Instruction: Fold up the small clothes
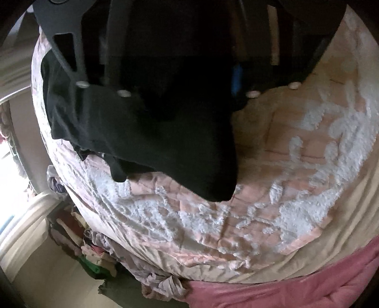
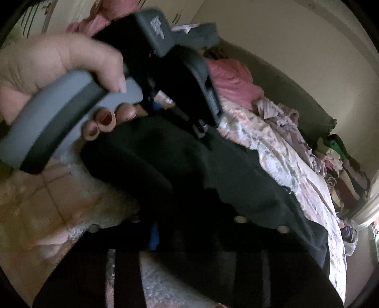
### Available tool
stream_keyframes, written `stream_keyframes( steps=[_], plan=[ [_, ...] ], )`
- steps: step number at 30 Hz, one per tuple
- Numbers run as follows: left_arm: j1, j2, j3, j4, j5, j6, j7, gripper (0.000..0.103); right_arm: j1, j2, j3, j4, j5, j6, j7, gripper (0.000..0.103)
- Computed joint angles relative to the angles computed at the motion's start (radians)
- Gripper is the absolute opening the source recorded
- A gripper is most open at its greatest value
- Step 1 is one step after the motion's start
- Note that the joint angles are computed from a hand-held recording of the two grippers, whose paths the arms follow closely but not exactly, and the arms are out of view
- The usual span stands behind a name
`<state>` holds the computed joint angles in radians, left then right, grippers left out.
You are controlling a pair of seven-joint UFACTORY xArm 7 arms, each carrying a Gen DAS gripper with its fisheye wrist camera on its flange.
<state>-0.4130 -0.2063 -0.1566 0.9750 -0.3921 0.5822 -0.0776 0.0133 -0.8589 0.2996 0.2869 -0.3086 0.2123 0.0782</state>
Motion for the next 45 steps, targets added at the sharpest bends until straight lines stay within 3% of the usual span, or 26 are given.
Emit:
stream_keyframes(
  steps=[1,3,6,13,27,35,43,45],
  plan=[
    [-0.002,-0.004,0.0,0.003,-0.006,0.0,-0.003,0.014,0.014,-0.009,-0.019,-0.004,0.006,-0.006,-0.006,0.024],
    [0.0,-0.017,-0.006,0.01,0.004,0.005,-0.028,0.014,0.044,-0.033,-0.064,-0.01,0.035,-0.002,-0.012,0.017],
    [-0.013,-0.04,-0.011,0.028,0.005,0.007,-0.034,0.013,0.081,-0.077,-0.131,-0.019,0.087,0.01,-0.025,0.015],
    [-0.044,-0.043,-0.077,0.128,0.102,0.011,-0.125,0.013,0.07,-0.248,-0.22,-0.063,0.193,0.068,-0.012,0.013],
    [-0.186,0.163,-0.198,0.398,0.362,0.046,-0.322,0.013,-0.048,-0.547,-0.344,-0.144,0.289,0.279,-0.018,0.007],
    [-0.287,0.303,-0.195,0.515,0.442,0.083,-0.388,0.013,-0.127,-0.617,-0.45,-0.164,0.355,0.403,-0.068,0.007],
    [-0.371,0.419,-0.164,0.615,0.524,0.128,-0.45,0.013,-0.183,-0.604,-0.511,-0.163,0.423,0.465,-0.099,0.008],
    [-0.377,0.436,-0.162,0.624,0.511,0.119,-0.442,0.018,-0.196,-0.598,-0.534,-0.163,0.44,0.479,-0.113,0.01]
  ],
)
